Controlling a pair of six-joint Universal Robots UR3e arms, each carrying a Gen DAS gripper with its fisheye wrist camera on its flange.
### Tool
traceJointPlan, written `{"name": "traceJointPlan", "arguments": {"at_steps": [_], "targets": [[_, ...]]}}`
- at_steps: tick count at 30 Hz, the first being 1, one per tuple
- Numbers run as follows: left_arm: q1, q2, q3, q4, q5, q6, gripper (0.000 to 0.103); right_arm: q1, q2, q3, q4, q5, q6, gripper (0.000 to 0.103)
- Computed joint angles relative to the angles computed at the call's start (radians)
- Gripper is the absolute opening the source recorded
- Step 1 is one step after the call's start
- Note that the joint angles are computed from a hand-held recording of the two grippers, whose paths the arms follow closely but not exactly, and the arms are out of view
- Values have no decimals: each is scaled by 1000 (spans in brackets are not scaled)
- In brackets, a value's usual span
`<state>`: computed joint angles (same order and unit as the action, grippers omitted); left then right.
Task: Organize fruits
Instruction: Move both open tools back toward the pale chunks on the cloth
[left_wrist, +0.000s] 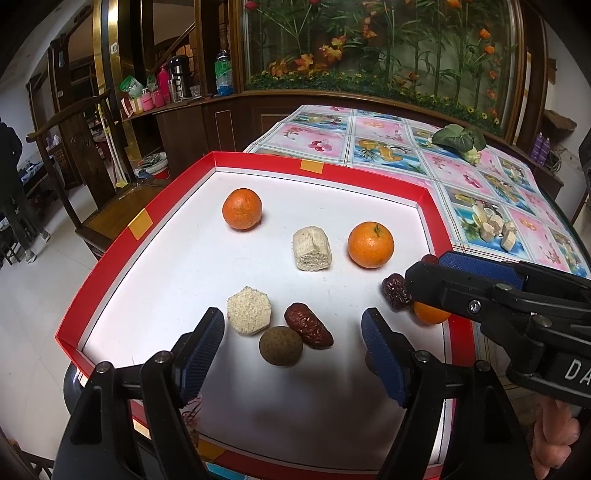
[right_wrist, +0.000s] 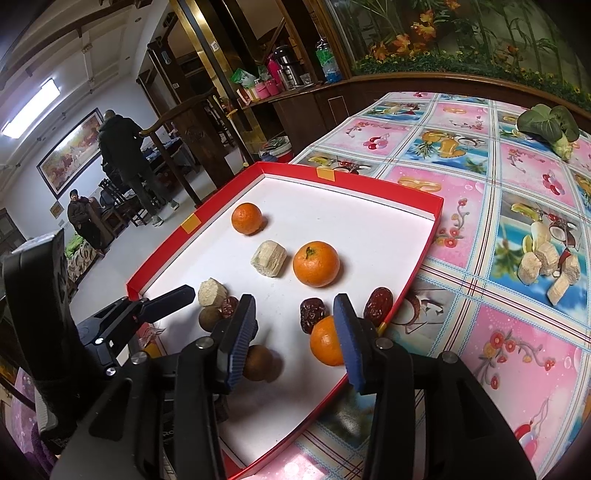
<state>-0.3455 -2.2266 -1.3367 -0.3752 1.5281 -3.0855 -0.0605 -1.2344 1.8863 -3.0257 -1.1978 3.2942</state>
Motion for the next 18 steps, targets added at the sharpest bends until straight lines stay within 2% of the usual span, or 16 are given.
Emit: {"name": "traceJointPlan", "arguments": {"at_steps": [7,11,14,18], "targets": [[-19,2,36,-18,11,-3,78,-26,-31,22,-7,4,-6,46],[-45,1,58,-19,14,12,79,-94,-70,54,-13,36,7,47],[-74,-12,84,-37,22,25,79,-160,-103,87,-15,61,26,53],[-118,-37,138,-80,40,50,79,-240,-159,146,-16,84,24,54]]}}
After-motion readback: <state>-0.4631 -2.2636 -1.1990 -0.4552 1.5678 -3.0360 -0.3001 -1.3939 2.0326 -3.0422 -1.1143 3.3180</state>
